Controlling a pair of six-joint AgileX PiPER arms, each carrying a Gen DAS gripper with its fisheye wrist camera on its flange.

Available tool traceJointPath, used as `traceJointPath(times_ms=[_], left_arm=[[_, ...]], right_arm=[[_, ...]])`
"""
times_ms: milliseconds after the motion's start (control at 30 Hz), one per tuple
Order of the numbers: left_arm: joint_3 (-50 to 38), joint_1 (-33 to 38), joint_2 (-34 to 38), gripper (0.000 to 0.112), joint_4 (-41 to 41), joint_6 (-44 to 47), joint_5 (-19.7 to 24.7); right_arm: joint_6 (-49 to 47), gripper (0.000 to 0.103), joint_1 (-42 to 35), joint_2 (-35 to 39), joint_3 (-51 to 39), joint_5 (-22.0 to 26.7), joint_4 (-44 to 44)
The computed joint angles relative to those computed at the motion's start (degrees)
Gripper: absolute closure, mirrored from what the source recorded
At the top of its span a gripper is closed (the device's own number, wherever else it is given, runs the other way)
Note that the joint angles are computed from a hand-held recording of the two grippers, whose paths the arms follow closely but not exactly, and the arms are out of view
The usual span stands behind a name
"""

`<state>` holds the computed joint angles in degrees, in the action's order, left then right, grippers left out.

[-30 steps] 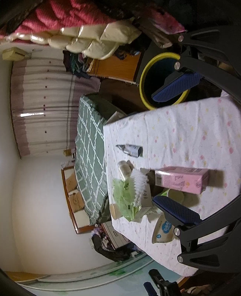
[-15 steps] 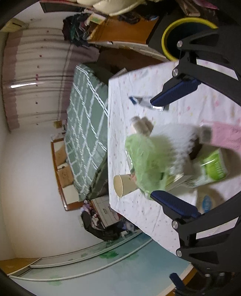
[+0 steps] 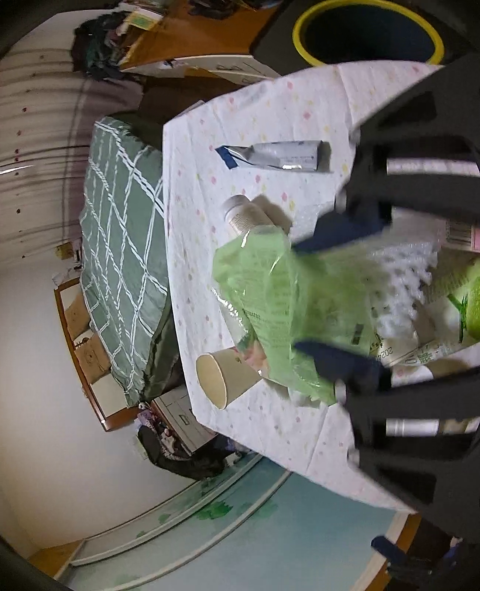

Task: Collect trash
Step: 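Carry the green bag over the yellow bin and open the right gripper, then grasp the white yogurt cup with the left gripper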

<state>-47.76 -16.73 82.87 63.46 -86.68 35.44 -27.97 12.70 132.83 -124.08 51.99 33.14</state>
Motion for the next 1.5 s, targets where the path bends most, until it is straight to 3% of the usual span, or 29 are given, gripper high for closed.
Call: traceJointPath(times_ms=[67,200,500,733,967,1133,1267,1400,1500], left_arm=[[-0.33,0.35,0.61,0.013,0.02,0.2,-0.32],[-0.52,0.57,1.13,0.013,0.23,0.27,-0.6],[-1.19,-0.61,0.82,0.013,-0.53,2.57,-2.44],[-2.7,-2.09,1.95,0.013,-0.71,3.57,-3.18],[-5.75,-3.2,5.6,0.013,-3.5,5.64,-4.81],[-8.84,-5.35,8.67,0.013,-4.98,6.83,-3.86],[-10.92,-6.83,10.24,0.013,-5.66,7.97,-2.62],[-12.32,-7.38,11.06,0.013,-6.34,8.72,-1.26],[-12.49,-7.08,11.0,0.013,-7.18,9.37,-0.96]], right_arm=[[-1.54,0.082,-0.8,-0.25,0.44,0.9,3.0],[-5.49,0.086,-1.68,-3.64,5.0,-0.55,8.4],[-14.97,0.088,-5.85,-11.45,12.84,-3.82,18.37],[-16.22,0.088,-15.39,-14.12,18.14,-9.5,17.48],[-2.79,0.086,-23.53,-6.31,13.3,-15.62,0.19],[6.23,0.085,-25.62,4.59,1.39,-11.7,-9.87],[11.75,0.077,-25.81,13.2,-9.32,-7.2,-15.26],[14.56,0.061,-25.88,19.59,-19.01,-2.77,-17.7],[13.92,0.049,-26.47,18.63,-16.09,-4.92,-17.06]])
